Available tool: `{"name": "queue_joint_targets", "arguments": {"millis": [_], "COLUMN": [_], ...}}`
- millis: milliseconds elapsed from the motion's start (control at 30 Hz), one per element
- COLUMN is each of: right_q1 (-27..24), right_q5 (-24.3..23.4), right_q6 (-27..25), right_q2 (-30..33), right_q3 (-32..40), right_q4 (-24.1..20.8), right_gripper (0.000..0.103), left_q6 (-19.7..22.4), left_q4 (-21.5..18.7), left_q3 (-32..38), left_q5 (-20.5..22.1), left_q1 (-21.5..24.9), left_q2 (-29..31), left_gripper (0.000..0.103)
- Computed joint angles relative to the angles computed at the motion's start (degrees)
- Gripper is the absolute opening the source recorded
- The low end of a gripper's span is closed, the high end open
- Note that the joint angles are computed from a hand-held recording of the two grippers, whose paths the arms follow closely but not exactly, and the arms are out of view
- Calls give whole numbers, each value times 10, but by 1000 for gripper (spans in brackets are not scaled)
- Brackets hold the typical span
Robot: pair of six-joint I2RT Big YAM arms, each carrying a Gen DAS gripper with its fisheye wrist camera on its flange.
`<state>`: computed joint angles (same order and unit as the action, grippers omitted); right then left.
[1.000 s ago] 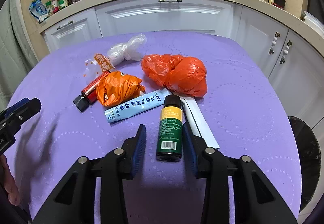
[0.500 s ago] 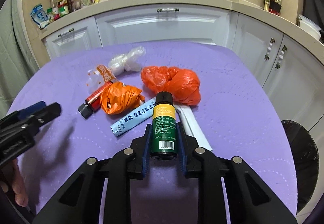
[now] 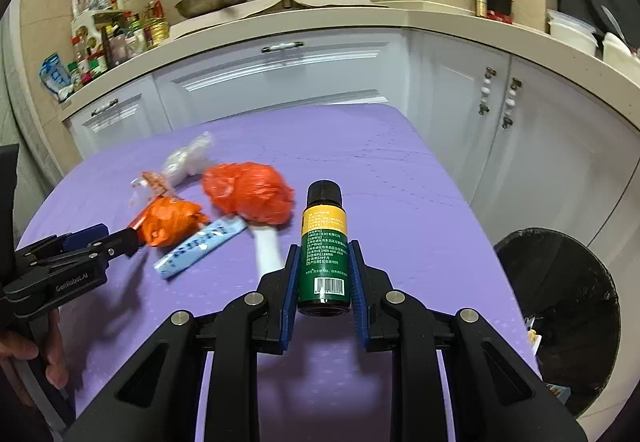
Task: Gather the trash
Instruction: 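Grasp the green bottle with the right tool while the left tool grasps the red-capped tube, then carry the bottle and red tube over the bin and open both tools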
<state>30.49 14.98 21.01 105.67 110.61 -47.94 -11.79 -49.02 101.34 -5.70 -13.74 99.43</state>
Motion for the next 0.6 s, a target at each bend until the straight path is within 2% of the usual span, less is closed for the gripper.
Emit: {"name": "queue_joint_targets", "arguments": {"millis": [67, 133, 300, 433, 600], "right_q1": [-5, -8, -12, -13, -11], "right_q5": [-5, -11, -22, -25, -22], "right_q6": [1, 0, -1, -2, -2], "right_q2": [-2, -2, 0, 1, 0], "right_q3": [-6, -7, -8, -8, -9], "right_q4": [4, 5, 8, 10, 15], "right_gripper": [24, 24, 24, 24, 24], "left_q6": [2, 3, 9, 14, 9], "left_q4": [-10, -20, -41, -46, -22], "left_q3": [13, 25, 46, 53, 32], "left_q5": [-2, 0, 9, 12, 12], "left_q1": [-1, -1, 0, 0, 2], "left_q2": [10, 21, 37, 43, 27], "left_gripper": [49, 49, 38, 24, 24]}}
